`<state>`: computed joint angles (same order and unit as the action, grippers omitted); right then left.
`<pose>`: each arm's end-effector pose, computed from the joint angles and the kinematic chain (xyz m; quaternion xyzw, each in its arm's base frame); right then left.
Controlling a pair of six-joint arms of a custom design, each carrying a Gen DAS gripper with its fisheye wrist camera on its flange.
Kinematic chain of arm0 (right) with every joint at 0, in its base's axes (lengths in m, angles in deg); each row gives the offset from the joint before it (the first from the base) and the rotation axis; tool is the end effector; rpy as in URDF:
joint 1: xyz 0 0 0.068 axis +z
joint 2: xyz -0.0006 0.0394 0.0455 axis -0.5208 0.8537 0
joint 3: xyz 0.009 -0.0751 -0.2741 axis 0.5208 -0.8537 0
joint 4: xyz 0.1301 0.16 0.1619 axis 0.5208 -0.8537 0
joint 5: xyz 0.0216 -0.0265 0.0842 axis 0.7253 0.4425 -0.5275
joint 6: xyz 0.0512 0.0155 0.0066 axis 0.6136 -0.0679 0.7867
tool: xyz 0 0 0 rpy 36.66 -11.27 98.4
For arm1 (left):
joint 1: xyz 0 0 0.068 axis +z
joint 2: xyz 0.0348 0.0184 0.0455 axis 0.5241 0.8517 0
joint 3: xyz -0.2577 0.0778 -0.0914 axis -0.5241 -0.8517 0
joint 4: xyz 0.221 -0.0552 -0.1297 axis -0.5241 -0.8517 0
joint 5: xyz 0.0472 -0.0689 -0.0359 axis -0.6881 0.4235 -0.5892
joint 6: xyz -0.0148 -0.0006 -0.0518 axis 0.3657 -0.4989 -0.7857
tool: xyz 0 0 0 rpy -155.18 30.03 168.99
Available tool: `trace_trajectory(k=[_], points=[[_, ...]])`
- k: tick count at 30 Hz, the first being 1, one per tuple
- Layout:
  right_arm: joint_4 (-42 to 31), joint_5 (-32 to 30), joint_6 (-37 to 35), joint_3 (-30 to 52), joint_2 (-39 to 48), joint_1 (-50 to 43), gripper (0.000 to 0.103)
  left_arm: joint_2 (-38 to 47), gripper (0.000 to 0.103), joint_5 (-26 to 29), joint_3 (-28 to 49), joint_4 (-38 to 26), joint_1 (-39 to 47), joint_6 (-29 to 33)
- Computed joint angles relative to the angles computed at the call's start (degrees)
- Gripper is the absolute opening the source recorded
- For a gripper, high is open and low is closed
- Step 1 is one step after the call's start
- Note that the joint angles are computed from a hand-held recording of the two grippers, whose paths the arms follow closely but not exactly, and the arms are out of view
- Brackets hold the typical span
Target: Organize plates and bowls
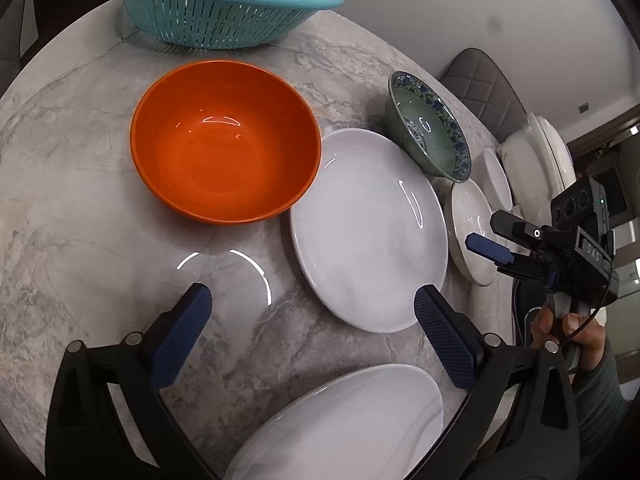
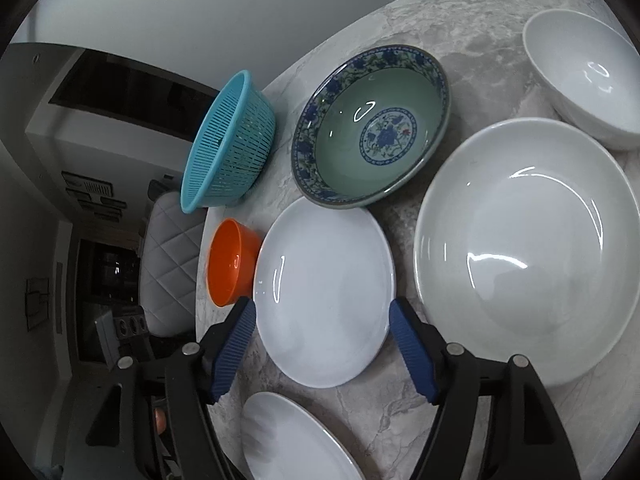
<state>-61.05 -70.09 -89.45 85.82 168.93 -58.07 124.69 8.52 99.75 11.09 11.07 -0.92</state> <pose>0.1808 -0.0612 0.1174 0.1003 0.9079 0.3719 0.1655 0.2535 -0.1092 0.0713 0.0483 0.9627 -0.2404 0.1145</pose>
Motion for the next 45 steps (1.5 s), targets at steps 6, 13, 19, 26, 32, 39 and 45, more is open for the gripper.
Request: trace_trajectory(k=[6, 13, 19, 26, 32, 39, 45], points=[[2.87, 1.14, 3.64, 0.77, 2.50, 2.94, 0.073, 1.00, 0.103, 0.48, 0.02, 1.93, -1.21, -0.20], [6.14, 7.13, 6.51, 1.40, 1.86, 8.40, 0.073, 4.83, 0.102, 0.49, 3.38, -1.10, -1.56, -1.60], [7.15, 10.89, 7.19, 3.07, 3.77, 10.49, 0.072, 8.20, 0.091, -0.68, 6.41, -3.14, -2.06, -1.49], [8.47, 11.83, 7.27, 5.36, 7.45, 12.62, 0.068, 10.53, 0.084, 0.07, 8.26, -1.90, -2.55, -2.81], [7.07, 13.14, 7.04, 7.31, 8.91, 13.35, 0.059, 11.86, 0.071, -0.39, 10.32, -2.77, -3.13, -2.54], [6.27, 18.14, 7.61, 7.96, 7.85, 15.32, 0.056, 11.52, 0.071, -0.76, 9.73, -2.41, -2.59, -3.09], [5.51, 18.81, 6.56, 9.21, 9.12, 17.67, 0.055, 12.30, 0.056, 0.91, 10.37, -2.25, -2.87, -2.82]])
